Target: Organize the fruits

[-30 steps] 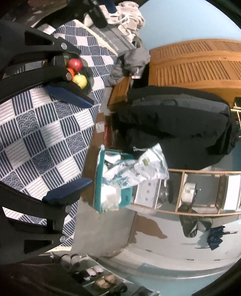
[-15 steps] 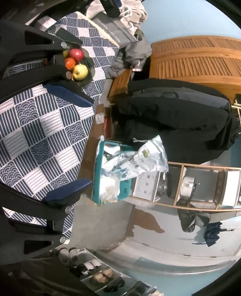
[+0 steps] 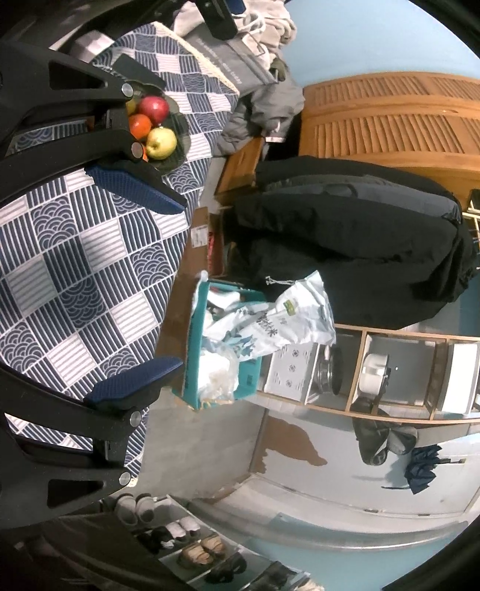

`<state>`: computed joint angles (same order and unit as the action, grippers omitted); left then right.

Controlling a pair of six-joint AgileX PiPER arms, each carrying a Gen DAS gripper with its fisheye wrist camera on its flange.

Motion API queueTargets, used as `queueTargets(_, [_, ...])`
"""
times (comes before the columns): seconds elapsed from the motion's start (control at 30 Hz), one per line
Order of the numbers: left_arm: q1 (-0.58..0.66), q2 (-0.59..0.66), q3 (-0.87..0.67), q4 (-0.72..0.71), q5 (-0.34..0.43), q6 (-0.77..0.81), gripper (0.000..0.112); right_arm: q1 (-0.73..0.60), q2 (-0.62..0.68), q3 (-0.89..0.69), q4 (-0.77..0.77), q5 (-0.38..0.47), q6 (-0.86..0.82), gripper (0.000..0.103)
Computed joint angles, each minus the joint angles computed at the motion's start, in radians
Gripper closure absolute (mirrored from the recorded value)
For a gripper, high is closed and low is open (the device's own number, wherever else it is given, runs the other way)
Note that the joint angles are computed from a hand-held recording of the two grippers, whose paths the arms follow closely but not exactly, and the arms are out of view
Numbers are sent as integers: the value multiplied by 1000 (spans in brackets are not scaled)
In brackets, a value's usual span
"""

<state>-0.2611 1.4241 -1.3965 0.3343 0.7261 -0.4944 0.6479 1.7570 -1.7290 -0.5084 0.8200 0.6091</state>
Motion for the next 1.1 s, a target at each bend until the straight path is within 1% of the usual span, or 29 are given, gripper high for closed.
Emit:
queueTargets(0.47, [-25,3,5,59,1,-42,10,0,2,-4,2,2,-5,25])
queueTargets(1.1, [-28,1,-1,93,15,-62,10,2,7,-10,2,7,-5,25])
